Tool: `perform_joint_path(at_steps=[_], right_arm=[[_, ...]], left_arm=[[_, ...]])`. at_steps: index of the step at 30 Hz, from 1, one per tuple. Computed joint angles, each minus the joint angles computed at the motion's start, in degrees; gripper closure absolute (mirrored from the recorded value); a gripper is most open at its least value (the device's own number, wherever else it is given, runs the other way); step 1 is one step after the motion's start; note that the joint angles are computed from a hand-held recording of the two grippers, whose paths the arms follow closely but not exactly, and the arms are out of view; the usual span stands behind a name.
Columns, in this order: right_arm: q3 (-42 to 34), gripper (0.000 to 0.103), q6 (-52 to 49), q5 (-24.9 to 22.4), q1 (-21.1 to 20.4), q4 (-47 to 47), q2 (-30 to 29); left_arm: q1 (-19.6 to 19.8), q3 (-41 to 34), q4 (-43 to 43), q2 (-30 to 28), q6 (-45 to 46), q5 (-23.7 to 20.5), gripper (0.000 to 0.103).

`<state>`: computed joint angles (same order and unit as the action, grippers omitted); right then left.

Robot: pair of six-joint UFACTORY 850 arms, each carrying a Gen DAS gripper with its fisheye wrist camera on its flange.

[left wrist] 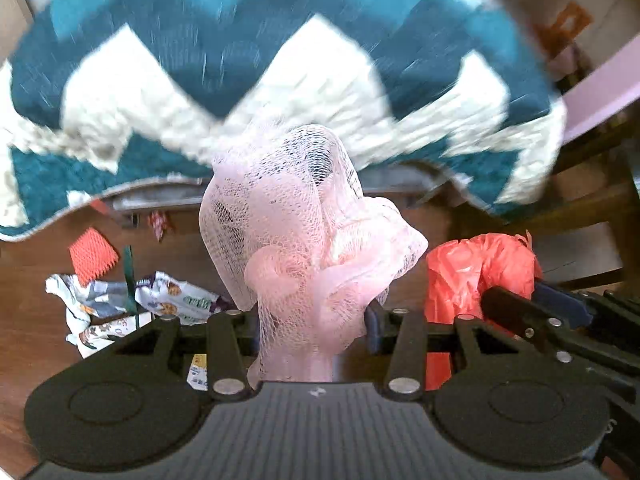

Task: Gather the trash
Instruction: 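Lift both held items and carry them over the teal trash bin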

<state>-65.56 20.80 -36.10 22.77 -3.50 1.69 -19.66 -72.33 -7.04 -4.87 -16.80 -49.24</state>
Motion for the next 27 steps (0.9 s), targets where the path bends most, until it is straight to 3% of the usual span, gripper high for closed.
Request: perform_joint_path(at_steps=[8,15,22,27], right_arm=[[-2.5,0.076,4.9,-3.1,1.0,-9.2,10.7],[-8.4,0.075,4.6,-5.4,-1.9,-14.5,16.1],[-17.4,0.075,0.0,-6.1,-10.6,-13.9,16.5],[-24.8,0.075,-2.6,-6.3,-18.0,-11.7,14.5]], left_arm=[[-6.0,-8.3,4.2,4.8,-3.7,-2.4,0.059],[-12.0,-20.3,7.2,3.1,-4.3,-3.6,0.059],[-17.6,-39.6,9.7,-5.8,-3.6,-7.2,0.059],[-21.7,-63.5,10.4,-18.7,-1.5,-14.4,0.059]])
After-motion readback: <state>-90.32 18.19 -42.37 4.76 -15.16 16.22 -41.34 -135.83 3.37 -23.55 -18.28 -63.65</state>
